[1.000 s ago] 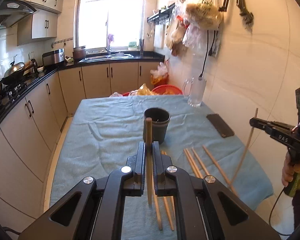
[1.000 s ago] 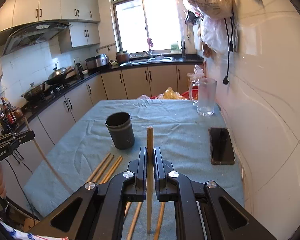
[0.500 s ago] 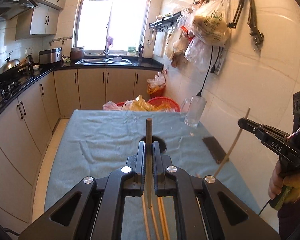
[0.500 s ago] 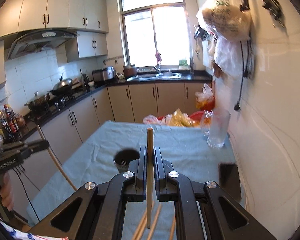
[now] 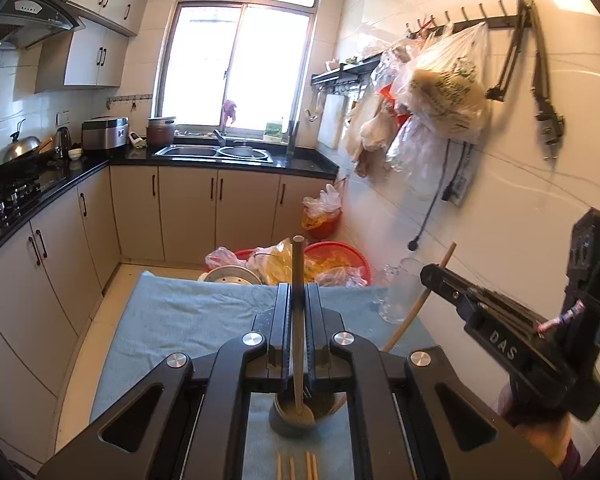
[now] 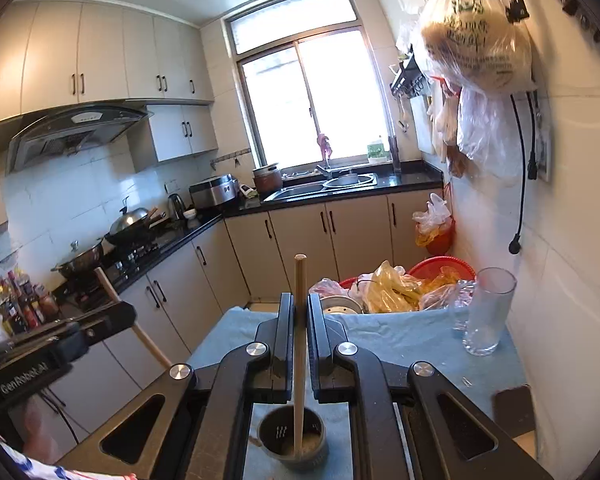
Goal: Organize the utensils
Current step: 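Lift both held chopsticks and carry them above the black holder cup, then open the left gripper over the cup while the right gripper opens too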
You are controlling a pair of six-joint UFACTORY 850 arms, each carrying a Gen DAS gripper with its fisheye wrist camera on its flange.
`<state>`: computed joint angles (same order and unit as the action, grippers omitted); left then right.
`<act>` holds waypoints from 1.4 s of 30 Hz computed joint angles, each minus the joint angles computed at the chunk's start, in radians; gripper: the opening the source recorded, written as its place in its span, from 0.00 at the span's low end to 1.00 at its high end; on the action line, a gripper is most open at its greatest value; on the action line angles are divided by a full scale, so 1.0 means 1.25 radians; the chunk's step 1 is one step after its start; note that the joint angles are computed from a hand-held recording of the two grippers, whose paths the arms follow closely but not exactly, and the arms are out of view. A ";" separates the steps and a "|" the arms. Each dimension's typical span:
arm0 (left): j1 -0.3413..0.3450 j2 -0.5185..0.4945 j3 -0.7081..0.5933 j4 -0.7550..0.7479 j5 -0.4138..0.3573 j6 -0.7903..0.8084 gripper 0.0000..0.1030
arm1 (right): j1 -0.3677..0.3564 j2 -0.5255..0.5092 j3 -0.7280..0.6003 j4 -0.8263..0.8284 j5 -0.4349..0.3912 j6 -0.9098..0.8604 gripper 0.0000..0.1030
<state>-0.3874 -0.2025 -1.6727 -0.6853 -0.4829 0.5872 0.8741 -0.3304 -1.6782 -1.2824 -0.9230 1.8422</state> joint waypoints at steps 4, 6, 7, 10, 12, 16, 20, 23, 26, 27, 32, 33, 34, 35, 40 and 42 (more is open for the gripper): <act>-0.012 -0.078 -0.062 0.081 -0.031 -0.085 0.06 | -0.031 -0.024 -0.004 0.038 0.045 -0.009 0.06; -0.012 -0.115 -0.088 0.105 -0.071 -0.125 0.06 | -0.045 -0.044 -0.013 0.084 0.068 -0.046 0.06; -0.011 -0.126 -0.094 0.109 -0.084 -0.134 0.06 | -0.047 -0.049 -0.010 0.096 0.073 -0.055 0.06; -0.011 -0.140 -0.092 0.120 -0.089 -0.139 0.06 | -0.062 -0.069 -0.008 0.138 0.096 -0.084 0.06; -0.011 -0.137 -0.081 0.122 -0.085 -0.130 0.06 | -0.072 -0.075 -0.005 0.155 0.111 -0.089 0.06; -0.012 -0.125 -0.067 0.126 -0.068 -0.122 0.08 | -0.087 -0.076 0.008 0.170 0.135 -0.084 0.07; -0.004 -0.100 -0.045 0.106 -0.052 -0.106 0.35 | -0.089 -0.069 0.019 0.168 0.139 -0.063 0.17; 0.006 -0.071 -0.012 0.081 -0.036 -0.088 0.39 | -0.084 -0.064 0.018 0.163 0.119 -0.056 0.34; 0.017 -0.038 0.023 0.073 -0.028 -0.079 0.40 | -0.074 -0.056 0.019 0.156 0.095 -0.057 0.34; 0.021 -0.027 0.035 0.070 -0.024 -0.076 0.40 | -0.069 -0.050 0.023 0.150 0.086 -0.051 0.36; 0.056 0.048 0.123 0.024 0.003 -0.031 0.45 | -0.038 -0.007 0.060 0.115 0.039 -0.010 0.45; 0.065 0.063 0.142 0.016 0.005 -0.024 0.45 | -0.031 0.005 0.074 0.111 0.028 -0.003 0.47; 0.071 0.073 0.154 0.009 0.005 -0.018 0.46 | -0.026 0.013 0.084 0.110 0.021 0.001 0.47; 0.080 0.089 0.176 -0.003 0.003 -0.006 0.48 | -0.018 0.024 0.099 0.111 0.011 0.007 0.49; 0.100 0.139 0.271 -0.012 -0.016 0.028 0.53 | 0.013 0.087 0.207 0.148 -0.005 0.044 0.55; 0.095 0.145 0.309 0.019 -0.020 0.018 0.53 | 0.025 0.114 0.271 0.188 0.003 0.064 0.55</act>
<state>-0.2683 -0.0211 -1.2863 -0.6610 -0.5078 0.6094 0.9050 -0.1877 -1.3389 -1.0474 -0.9197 1.9227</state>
